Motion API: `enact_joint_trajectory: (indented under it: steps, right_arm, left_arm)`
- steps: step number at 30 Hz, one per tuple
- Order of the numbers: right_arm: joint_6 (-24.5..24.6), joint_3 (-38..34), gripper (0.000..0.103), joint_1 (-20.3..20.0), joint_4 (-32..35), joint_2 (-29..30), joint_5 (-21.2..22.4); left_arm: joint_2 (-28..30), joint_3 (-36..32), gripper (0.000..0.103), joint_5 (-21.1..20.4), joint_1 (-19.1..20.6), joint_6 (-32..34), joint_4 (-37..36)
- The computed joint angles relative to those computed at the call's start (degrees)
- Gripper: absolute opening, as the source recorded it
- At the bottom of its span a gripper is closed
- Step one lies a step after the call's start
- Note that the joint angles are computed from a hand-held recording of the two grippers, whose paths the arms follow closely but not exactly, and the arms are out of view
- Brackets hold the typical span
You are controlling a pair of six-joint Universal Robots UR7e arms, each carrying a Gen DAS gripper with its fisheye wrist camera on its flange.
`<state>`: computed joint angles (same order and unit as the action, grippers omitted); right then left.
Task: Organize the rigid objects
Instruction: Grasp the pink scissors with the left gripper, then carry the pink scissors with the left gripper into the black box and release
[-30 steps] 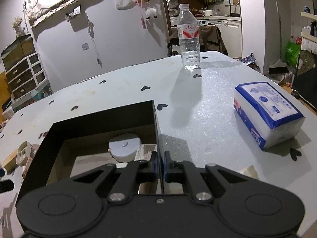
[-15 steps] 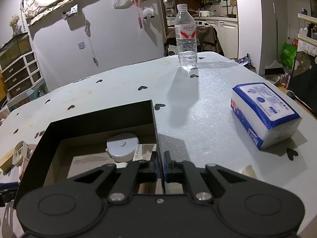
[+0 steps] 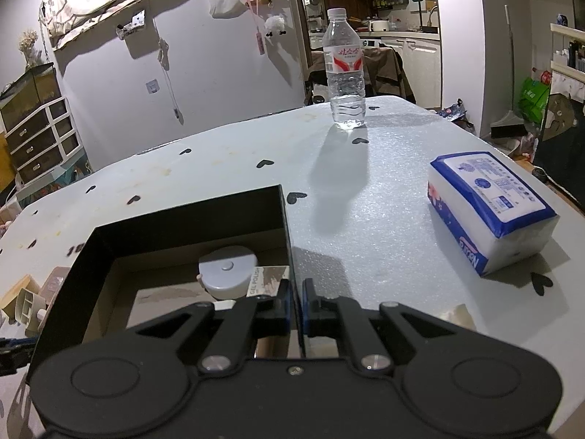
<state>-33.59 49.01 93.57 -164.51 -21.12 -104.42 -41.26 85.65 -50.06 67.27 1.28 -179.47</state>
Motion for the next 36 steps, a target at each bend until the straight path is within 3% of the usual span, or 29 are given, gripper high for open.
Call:
enact_joint_trajectory:
  steps: [5,11,14,19,24,27,36]
  right_arm:
    - [-0.2,0.0,0.007,0.0,-0.1,0.0,0.2]
    - [0.0,0.4,0.007,-0.2,-0.4,-0.2,0.9]
    - [-0.1,0.3,0.007,-0.2,-0.4,-0.1,0.9]
    - [-0.5,0.0,0.006,-0.3,0.2,-0.1,1.1]
    - [-0.4,0.1,0.007,-0.3,0.2,-0.1,1.3]
    - [-0.2,0.1,0.006,-0.5,0.5,-0.2,1.7]
    - [0.0,-0.4,0.006,-0.8,1.3,-0.1,2.8]
  left_arm:
    - [-0.9,0.9,0.032,-5.4,-0.7,6.4,-4.2]
    - [0.7,-3.8,0.032,-11.1,-1.5,13.8,-5.5]
    - [2.9,-8.3,0.032,-13.6,-1.8,17.9,-1.9]
    - [7.3,-17.8,0.032,-16.7,-1.4,24.5,10.7]
    - [12.3,-28.0,0.032,-16.0,-0.7,29.7,22.3]
    - [15.1,-32.8,0.032,-13.2,-0.5,30.6,26.4]
    - [16.6,-34.6,0.033,-3.9,-1.6,28.3,32.3]
